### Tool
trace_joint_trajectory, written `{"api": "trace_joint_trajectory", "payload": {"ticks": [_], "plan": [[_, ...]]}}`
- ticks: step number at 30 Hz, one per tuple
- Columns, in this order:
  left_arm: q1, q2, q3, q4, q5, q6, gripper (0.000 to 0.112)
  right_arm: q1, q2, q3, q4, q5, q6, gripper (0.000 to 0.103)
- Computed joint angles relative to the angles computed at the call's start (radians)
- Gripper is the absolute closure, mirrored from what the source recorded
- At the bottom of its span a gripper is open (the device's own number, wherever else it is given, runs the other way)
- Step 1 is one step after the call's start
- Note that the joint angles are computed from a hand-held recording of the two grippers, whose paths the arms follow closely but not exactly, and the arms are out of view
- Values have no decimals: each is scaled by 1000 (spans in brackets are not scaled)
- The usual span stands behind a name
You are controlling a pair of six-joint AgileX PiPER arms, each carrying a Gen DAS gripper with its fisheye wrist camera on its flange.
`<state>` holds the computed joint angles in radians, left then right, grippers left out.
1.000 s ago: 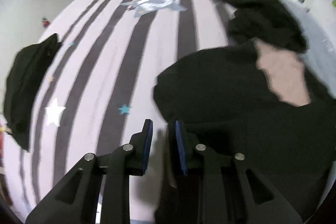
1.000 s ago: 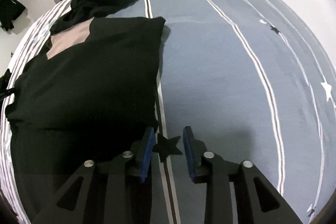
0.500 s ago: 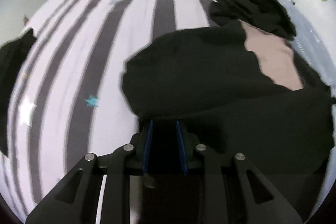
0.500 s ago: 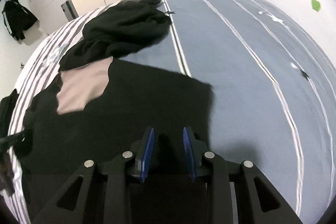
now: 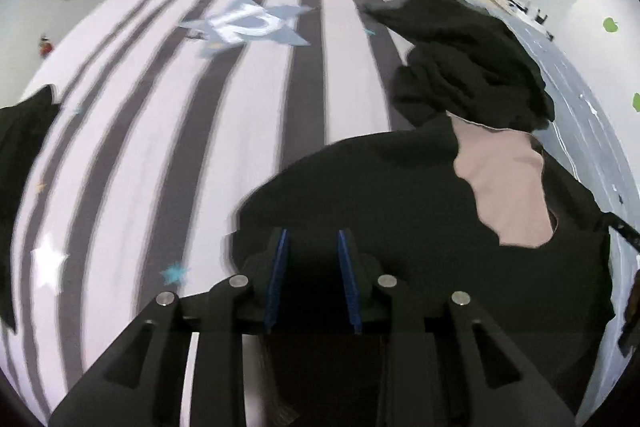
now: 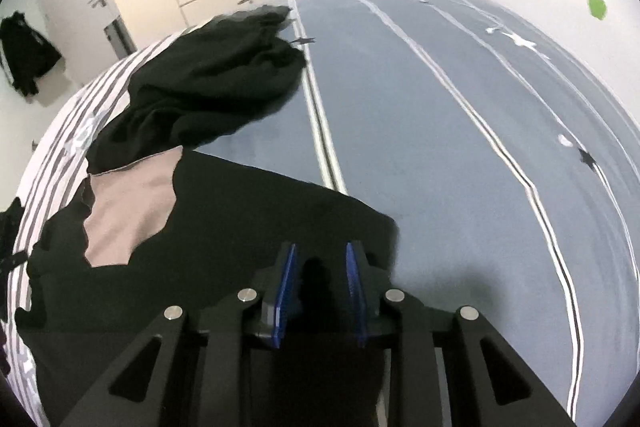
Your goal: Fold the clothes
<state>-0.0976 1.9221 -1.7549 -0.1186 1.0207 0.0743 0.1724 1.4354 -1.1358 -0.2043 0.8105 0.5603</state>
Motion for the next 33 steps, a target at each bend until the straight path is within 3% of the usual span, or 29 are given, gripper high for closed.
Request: {"api": "trace_joint_trajectory", "payload": {"ticks": [6, 8, 10, 15, 16, 20, 22, 28, 31, 33], "plan": [[-32, 218, -207, 133, 35, -90, 83, -55, 133, -44, 1, 0, -41, 83], [-16, 251, -275, 117, 66, -87, 82, -87, 141, -49, -12, -8, -28, 84], [-10, 242, -287, 118, 68, -101, 74, -111, 141, -57, -37, -5, -1, 84], [36, 126, -177, 24, 30, -114, 64, -152, 80, -35, -18, -8, -42, 82], [50, 88, -138, -6, 17, -104, 54, -147, 55, -20, -9, -6, -61, 82], [104, -58, 13, -90, 19, -67, 34, -115, -89, 80, 22, 17, -89, 81], [144, -120, 82, -128, 27, -32, 33, -92, -178, 145, 31, 52, -83, 76], [296, -237, 233, -155, 43, -77, 33, 1, -426, 305, 63, 210, -46, 75], [346, -406, 406, -140, 13, 42, 33, 59, -541, 376, 80, 297, -30, 75], [348, -583, 558, -104, 11, 135, 32, 129, -616, 410, 78, 360, 8, 75]]}}
